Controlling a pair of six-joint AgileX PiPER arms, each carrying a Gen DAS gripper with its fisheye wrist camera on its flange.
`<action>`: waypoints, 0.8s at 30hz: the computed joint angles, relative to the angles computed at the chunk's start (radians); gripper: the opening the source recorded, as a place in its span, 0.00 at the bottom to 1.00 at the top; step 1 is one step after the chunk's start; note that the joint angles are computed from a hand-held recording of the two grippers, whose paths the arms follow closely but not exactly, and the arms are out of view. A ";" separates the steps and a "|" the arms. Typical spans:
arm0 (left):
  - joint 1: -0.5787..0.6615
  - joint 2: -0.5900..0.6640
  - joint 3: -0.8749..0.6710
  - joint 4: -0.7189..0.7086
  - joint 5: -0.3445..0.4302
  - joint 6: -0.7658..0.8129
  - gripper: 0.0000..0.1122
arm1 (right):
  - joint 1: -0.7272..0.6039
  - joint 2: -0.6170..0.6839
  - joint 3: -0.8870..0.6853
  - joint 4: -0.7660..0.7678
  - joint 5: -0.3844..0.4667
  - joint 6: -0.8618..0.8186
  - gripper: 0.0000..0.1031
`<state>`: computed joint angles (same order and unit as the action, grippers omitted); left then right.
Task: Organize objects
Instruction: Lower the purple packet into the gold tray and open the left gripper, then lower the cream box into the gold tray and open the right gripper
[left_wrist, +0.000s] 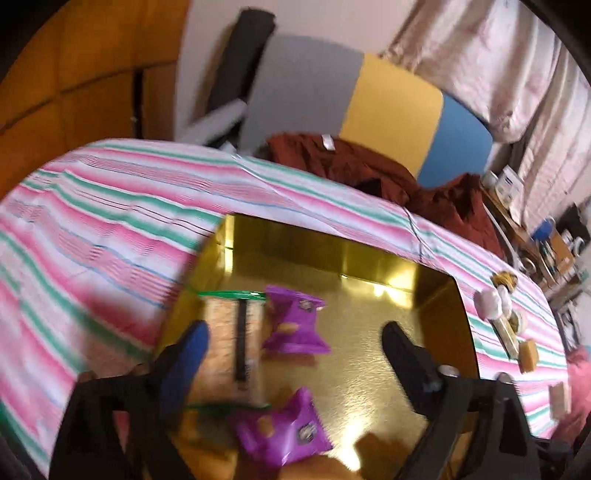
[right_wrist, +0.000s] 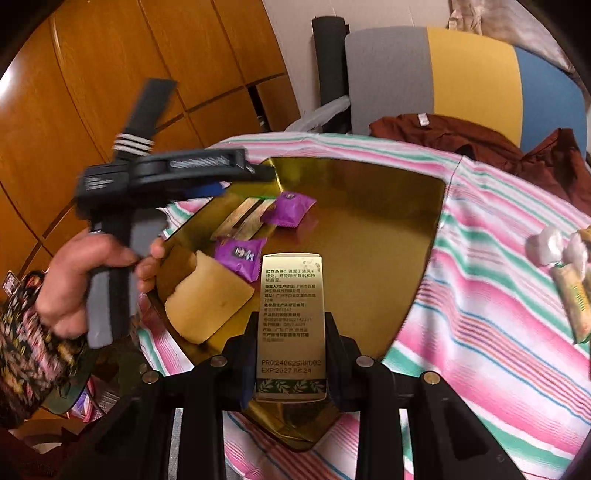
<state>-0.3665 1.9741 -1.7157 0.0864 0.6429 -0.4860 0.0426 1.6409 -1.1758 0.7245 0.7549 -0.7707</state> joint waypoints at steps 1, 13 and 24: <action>-0.013 -0.041 0.064 0.091 -0.028 -0.096 0.91 | 0.008 0.008 -0.001 -0.008 -0.003 0.010 0.29; -0.036 -0.250 0.382 0.484 -0.065 -0.613 0.92 | 0.130 0.235 -0.318 -0.234 0.070 0.362 0.29; -0.017 -0.293 0.408 0.466 -0.063 -0.660 0.92 | 0.132 0.375 -0.489 -0.146 0.095 0.477 0.38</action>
